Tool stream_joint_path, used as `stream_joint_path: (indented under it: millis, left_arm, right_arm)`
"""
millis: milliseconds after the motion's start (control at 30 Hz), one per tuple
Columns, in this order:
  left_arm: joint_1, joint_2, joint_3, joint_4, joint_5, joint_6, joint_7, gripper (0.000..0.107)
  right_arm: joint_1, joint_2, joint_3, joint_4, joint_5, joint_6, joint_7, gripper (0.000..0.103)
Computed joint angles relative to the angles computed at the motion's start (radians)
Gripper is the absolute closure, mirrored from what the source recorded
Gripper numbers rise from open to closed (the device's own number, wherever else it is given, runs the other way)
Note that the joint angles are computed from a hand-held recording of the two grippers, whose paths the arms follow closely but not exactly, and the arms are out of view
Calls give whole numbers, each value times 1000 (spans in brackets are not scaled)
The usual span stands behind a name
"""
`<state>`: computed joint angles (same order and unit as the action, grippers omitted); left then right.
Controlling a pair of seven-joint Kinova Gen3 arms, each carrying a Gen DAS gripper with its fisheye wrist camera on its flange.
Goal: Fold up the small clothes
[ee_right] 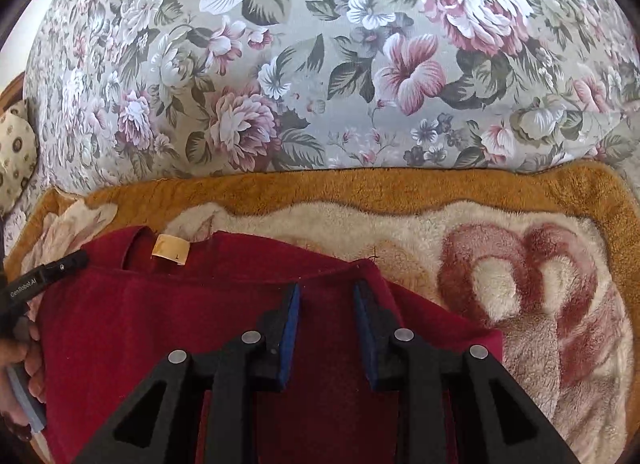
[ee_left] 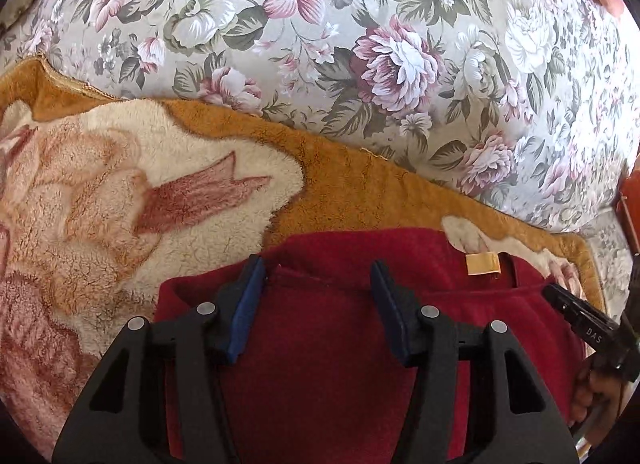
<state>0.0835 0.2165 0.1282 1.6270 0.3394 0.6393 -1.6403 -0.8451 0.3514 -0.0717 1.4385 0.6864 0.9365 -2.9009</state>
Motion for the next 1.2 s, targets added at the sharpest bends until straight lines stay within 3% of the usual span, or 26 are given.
stream_joint_path:
  millis: [133,300,500,700,800,867,1000,1100,1200]
  left_arm:
    - [17,0,-1,-1,-23,-7,20,51]
    - [-10,4,14,3,26,-6,-41,43]
    - [22,8,1,-8,-25,-2,-10,40]
    - [-32,-7,24,29,87,-26,-95,40]
    - [-12,-10,11,31,63,-34,-75,40]
    - [0,-9,6,28,42,-36,-59,40]
    - [-11,-5,11,32,61,-41,-76,40]
    - [-1,-2,8,26,39,-41,-61,40]
    - [-14,-1,16,27,60,-40,-81,40]
  right_arm:
    - [-18,15,1,-27,13,40,13,75]
    - [-9,6,2,-7,13,9,9,73]
    - [-14,7,4,-4,23,6,1,73]
    - [3,-20,-1,39,20,-54,-31,71]
    - [15,-26,-12,31,3,-51,-15,71]
    - [13,-24,-27,-8,-3,9,-18,71]
    - [-117,5,3,-88,74,87,34,71]
    - [-90,106,-65,-221,4,170,139,71]
    - [-125,195,-9,-325,-37,264,206,67]
